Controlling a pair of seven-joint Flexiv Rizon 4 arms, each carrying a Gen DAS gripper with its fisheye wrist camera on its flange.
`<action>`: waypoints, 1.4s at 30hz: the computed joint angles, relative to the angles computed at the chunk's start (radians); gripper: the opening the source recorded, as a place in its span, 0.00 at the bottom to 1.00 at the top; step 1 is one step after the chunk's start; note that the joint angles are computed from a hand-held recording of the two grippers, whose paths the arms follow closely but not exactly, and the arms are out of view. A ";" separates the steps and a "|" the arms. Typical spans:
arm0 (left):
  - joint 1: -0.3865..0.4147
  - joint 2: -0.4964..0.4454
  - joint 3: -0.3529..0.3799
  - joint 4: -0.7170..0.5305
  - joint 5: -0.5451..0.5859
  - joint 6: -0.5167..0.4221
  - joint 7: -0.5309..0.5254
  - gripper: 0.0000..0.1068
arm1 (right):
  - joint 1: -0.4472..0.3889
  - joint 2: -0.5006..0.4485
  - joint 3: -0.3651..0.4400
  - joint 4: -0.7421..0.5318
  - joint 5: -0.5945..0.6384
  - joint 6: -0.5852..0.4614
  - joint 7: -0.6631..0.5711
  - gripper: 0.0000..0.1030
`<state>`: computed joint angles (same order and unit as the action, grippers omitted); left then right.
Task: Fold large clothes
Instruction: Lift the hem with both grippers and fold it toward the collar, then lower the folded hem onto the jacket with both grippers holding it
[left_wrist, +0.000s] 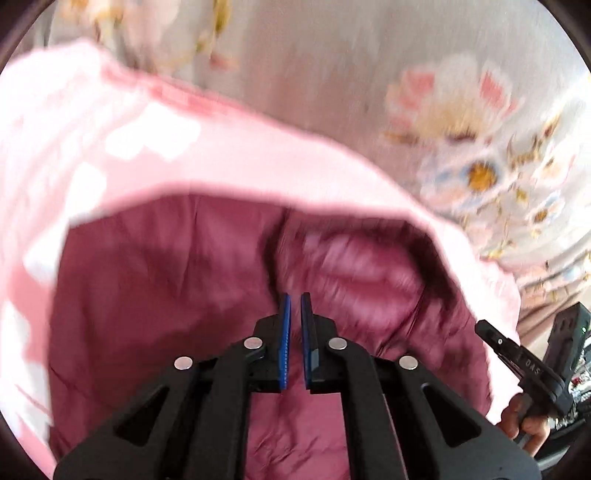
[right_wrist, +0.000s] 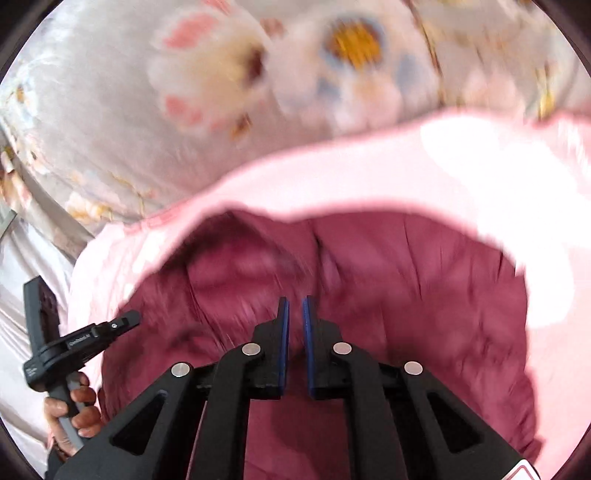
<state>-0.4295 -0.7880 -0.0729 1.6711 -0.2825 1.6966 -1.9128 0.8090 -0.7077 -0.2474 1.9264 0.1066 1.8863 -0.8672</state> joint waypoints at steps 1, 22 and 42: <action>-0.020 -0.002 0.027 -0.034 -0.012 -0.018 -0.008 0.05 | 0.010 0.000 -0.019 -0.023 -0.001 -0.012 0.001 0.07; -0.002 -0.170 0.054 -0.342 0.069 -0.383 -0.110 0.17 | -0.047 -0.142 -0.057 -0.197 -0.305 -0.258 0.223 0.02; -0.185 -0.237 0.334 -0.477 0.387 -0.439 -0.323 0.17 | 0.091 -0.223 -0.214 -0.165 -0.211 -0.158 0.179 0.00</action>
<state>-0.6147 -1.0250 0.2612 1.1938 0.1047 1.2579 -2.2361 0.9002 -0.9307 -0.4616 1.7610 -0.1041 1.7284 -0.6884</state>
